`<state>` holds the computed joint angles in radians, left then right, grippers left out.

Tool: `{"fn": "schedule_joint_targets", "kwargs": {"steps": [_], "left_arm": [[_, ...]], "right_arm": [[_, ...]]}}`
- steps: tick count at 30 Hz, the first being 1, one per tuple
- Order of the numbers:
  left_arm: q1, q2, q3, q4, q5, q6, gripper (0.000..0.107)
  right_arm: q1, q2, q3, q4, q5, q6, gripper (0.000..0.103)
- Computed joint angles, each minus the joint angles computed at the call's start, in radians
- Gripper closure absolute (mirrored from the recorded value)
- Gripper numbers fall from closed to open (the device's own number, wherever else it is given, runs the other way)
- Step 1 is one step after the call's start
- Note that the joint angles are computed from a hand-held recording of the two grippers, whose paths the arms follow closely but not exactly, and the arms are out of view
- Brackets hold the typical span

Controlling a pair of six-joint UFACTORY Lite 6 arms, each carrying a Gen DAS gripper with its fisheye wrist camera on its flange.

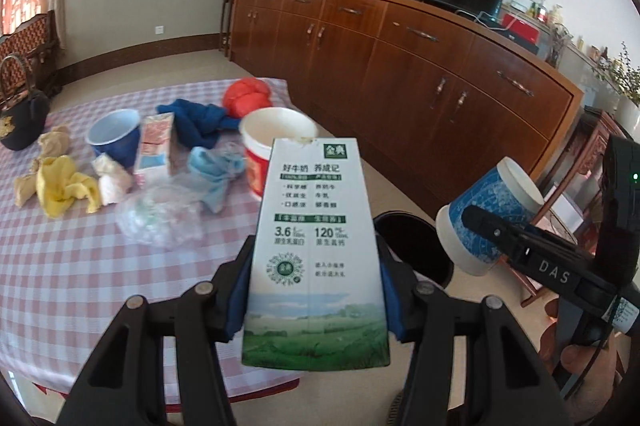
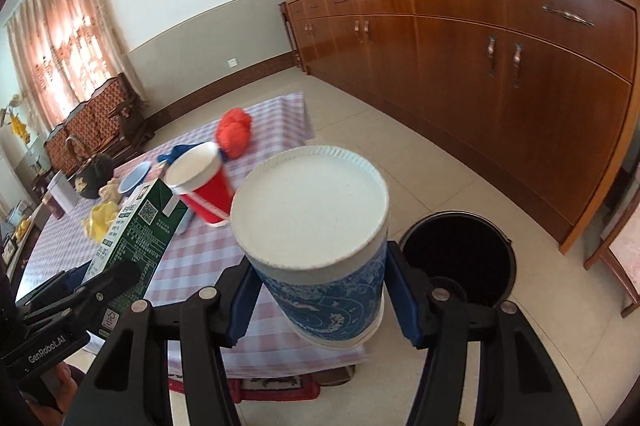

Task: Collect trash
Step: 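Carry the carton and blue cup over the black bin and release both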

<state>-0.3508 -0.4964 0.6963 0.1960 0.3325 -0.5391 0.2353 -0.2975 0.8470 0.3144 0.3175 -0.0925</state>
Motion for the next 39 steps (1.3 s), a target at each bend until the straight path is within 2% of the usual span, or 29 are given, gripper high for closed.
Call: {"fn": "schedule_joint_targets", "kwargs": {"steps": [4, 7, 10, 13, 18, 26, 33, 39], "left_arm": [[-0.126, 0.233, 0.16, 0.071, -0.059, -0.129, 0.051], [-0.186, 0.417, 0.302, 0.088, -0.085, -0.179, 0.051], [-0.233, 0.562, 0.434, 0.057, -0.078, -0.193, 0.051], [-0.263, 0.717, 0.569, 0.079, -0.072, -0.244, 0.051], [-0.299, 0.967, 0.778, 0.145, -0.039, -0.343, 0.051], [-0.294, 1.276, 1.048, -0.005, 0.018, -0.233, 0.051], [-0.264, 1.488, 1.301, -0.128, 0.118, -0.117, 0.05], [-0.248, 1.619, 1.492, -0.187, 0.202, -0.083, 0.035]], "right_arm": [[-0.248, 0.036, -0.006, 0.268, 0.045, -0.352, 0.043], [-0.41, 0.152, 0.062, 0.437, 0.1, -0.578, 0.043], [-0.514, 0.307, 0.177, 0.511, 0.14, -0.702, 0.043], [-0.569, 0.484, 0.329, 0.519, 0.18, -0.738, 0.043], [-0.597, 0.755, 0.558, 0.47, 0.198, -0.724, 0.042], [-0.57, 1.095, 0.823, 0.334, 0.191, -0.599, 0.042], [-0.567, 1.303, 1.054, 0.25, 0.263, -0.475, 0.038], [-0.56, 1.425, 1.229, 0.145, 0.309, -0.331, 0.033]]}}
